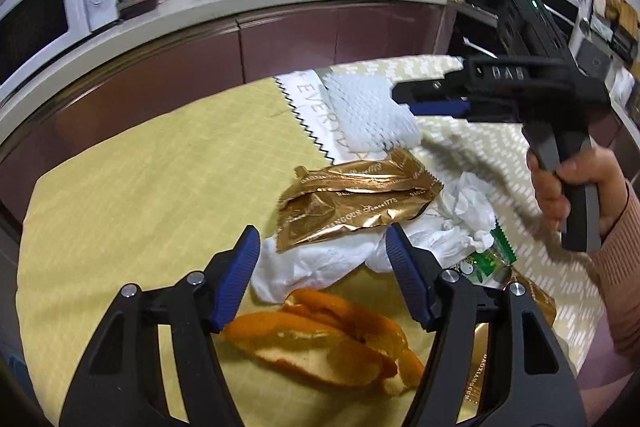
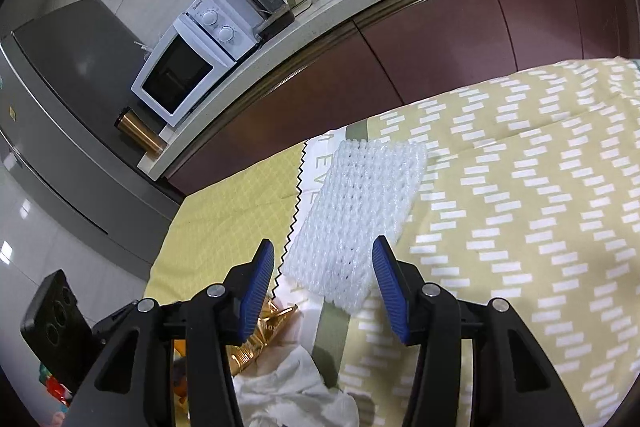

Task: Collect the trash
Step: 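Grasp the gold foil wrapper with the left tool while the right tool grasps a white foam net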

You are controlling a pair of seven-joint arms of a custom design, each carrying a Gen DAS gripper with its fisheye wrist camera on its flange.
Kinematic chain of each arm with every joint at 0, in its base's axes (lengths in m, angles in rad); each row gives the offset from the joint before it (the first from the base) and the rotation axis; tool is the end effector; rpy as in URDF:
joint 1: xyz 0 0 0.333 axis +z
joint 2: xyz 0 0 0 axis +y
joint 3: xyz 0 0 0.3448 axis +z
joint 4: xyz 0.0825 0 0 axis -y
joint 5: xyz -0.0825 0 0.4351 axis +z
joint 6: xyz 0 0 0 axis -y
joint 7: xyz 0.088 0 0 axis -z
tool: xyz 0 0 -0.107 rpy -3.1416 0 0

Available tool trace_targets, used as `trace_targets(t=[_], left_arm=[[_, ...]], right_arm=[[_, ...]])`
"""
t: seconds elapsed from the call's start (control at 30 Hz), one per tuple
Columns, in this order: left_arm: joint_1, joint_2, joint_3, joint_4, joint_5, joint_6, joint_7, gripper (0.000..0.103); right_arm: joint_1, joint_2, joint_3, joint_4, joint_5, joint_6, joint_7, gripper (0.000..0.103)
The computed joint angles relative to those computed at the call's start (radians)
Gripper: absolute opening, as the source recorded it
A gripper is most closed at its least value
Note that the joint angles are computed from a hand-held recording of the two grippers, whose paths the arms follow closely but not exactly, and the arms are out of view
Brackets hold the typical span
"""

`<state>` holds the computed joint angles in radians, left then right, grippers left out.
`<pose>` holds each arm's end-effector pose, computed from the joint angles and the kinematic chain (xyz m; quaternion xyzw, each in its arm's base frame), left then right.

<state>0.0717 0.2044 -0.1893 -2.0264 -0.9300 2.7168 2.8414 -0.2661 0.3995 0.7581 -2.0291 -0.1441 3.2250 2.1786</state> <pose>0.6630 -0.0445 0.3885 -0.4343 0.8249 -0.3317 0.1448 0.6240 0.2968 0.4028 -0.5868 0.6741 -0.0183 0.4482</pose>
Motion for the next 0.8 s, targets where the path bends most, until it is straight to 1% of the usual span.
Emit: trace_targets(t=[0.1, 0.13, 0.17, 0.27, 0.33, 0.37, 0.4, 0.43, 0.47, 0.53, 0.57, 0.6, 0.63, 0.67, 0.7, 0.73, 0.77, 0.8], left_arm=[[-0.014, 0.019, 0.005, 0.014, 0.063, 0.007, -0.031, 0.060], [-0.017, 0.027, 0.006, 0.023, 0.086, 0.002, -0.045, 0.055], [-0.017, 0.031, 0.005, 0.025, 0.101, -0.004, -0.056, 0.054], [-0.012, 0.045, 0.001, 0.040, 0.130, -0.016, -0.083, 0.050], [-0.002, 0.050, -0.003, 0.051, 0.133, -0.036, -0.083, 0.043], [-0.001, 0.053, -0.006, 0.055, 0.132, -0.037, -0.081, 0.042], [0.003, 0.050, -0.011, 0.050, 0.123, -0.038, -0.072, 0.038], [0.004, 0.049, -0.013, 0.050, 0.120, -0.041, -0.067, 0.035], [0.006, 0.047, -0.015, 0.049, 0.115, -0.042, -0.061, 0.032], [0.005, 0.048, -0.017, 0.052, 0.111, -0.043, -0.055, 0.027], [0.004, 0.049, -0.017, 0.051, 0.108, -0.039, -0.051, 0.026], [0.005, 0.048, -0.018, 0.050, 0.104, -0.038, -0.045, 0.024], [0.008, 0.044, -0.022, 0.043, 0.091, -0.036, -0.032, 0.022], [0.007, 0.042, -0.023, 0.040, 0.083, -0.031, -0.024, 0.021], [0.009, 0.041, -0.024, 0.039, 0.072, -0.028, -0.014, 0.020], [0.008, 0.039, -0.024, 0.038, 0.065, -0.025, -0.010, 0.019], [0.009, 0.036, -0.024, 0.035, 0.055, -0.020, -0.005, 0.019], [0.010, 0.035, -0.024, 0.035, 0.042, -0.020, -0.001, 0.018]], right_arm=[[-0.022, 0.022, 0.024, 0.011, -0.002, -0.002, -0.006, 0.049], [-0.029, 0.030, 0.032, 0.015, -0.002, -0.002, -0.007, 0.049], [-0.040, 0.039, 0.043, 0.018, -0.004, -0.001, -0.009, 0.049], [-0.027, 0.041, 0.025, 0.021, -0.001, 0.006, 0.012, 0.049], [-0.037, 0.055, 0.035, 0.030, -0.007, 0.003, 0.017, 0.049], [-0.026, 0.054, 0.022, 0.033, -0.008, -0.001, 0.022, 0.049], [-0.002, 0.048, -0.004, 0.038, -0.006, -0.006, 0.029, 0.049], [0.006, 0.048, -0.012, 0.041, -0.004, -0.010, 0.029, 0.049], [0.028, 0.045, -0.034, 0.049, -0.001, -0.025, 0.031, 0.049], [0.096, 0.033, -0.103, 0.067, 0.019, -0.053, 0.034, 0.048], [0.129, 0.030, -0.136, 0.077, 0.026, -0.070, 0.032, 0.047], [0.184, 0.018, -0.194, 0.086, 0.027, -0.087, 0.040, 0.045], [0.233, 0.007, -0.248, 0.091, 0.026, -0.101, 0.049, 0.039], [0.272, -0.001, -0.289, 0.096, 0.026, -0.115, 0.055, 0.035], [0.306, -0.007, -0.326, 0.100, 0.026, -0.127, 0.060, 0.032], [0.325, -0.010, -0.345, 0.102, 0.031, -0.131, 0.057, 0.025], [0.336, -0.011, -0.356, 0.101, 0.041, -0.132, 0.050, 0.021], [0.342, -0.012, -0.361, 0.098, 0.053, -0.126, 0.041, 0.020]])
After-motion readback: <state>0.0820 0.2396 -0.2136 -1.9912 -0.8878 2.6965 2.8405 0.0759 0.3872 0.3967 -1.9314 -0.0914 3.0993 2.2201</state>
